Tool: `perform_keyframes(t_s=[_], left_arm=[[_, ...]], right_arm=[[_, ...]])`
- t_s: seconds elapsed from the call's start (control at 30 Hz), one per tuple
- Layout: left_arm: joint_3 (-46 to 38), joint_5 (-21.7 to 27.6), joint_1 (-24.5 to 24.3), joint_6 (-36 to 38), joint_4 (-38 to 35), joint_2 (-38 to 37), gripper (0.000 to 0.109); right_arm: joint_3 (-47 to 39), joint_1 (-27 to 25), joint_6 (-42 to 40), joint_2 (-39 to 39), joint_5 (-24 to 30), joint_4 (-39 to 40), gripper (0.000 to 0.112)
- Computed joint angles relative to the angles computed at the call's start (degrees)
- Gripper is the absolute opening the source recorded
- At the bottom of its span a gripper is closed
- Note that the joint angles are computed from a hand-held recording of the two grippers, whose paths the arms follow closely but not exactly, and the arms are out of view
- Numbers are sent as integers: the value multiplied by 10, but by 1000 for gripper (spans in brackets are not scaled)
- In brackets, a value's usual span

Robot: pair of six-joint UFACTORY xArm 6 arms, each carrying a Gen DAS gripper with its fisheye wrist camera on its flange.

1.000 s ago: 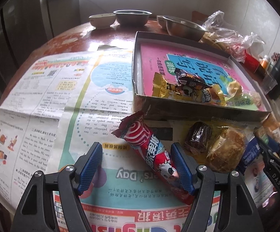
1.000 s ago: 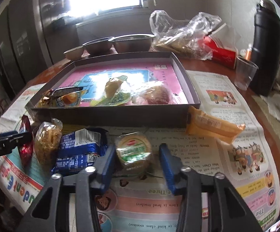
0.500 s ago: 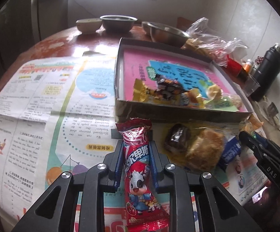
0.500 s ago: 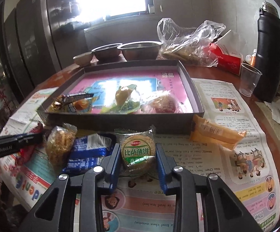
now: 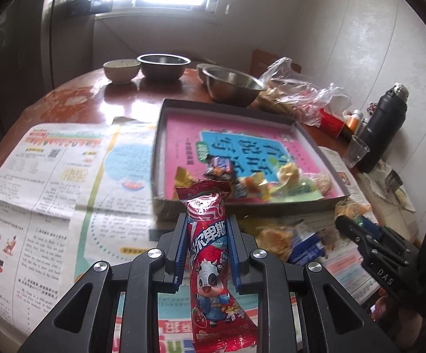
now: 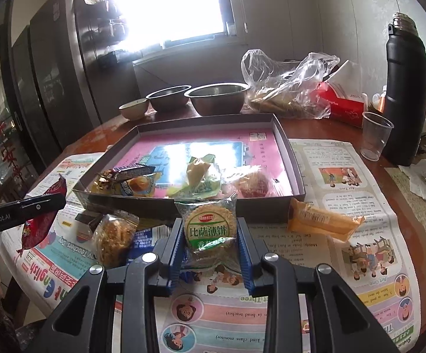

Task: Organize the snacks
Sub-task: 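Lift the red-and-white candy bar with the left gripper over the tray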

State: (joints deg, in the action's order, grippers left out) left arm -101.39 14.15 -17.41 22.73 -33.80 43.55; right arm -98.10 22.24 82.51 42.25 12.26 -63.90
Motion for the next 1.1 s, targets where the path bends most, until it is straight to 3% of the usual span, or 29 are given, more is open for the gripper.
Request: perform_keyframes(t_s=[0.63, 1.1], left_arm=[[-156, 54, -19, 15, -6, 80, 25], [-374, 136, -14, -40, 41, 206, 25]], right_arm=[[-44, -13, -6, 12, 6, 2, 34], [-128, -10, -95, 59, 28, 77, 34]])
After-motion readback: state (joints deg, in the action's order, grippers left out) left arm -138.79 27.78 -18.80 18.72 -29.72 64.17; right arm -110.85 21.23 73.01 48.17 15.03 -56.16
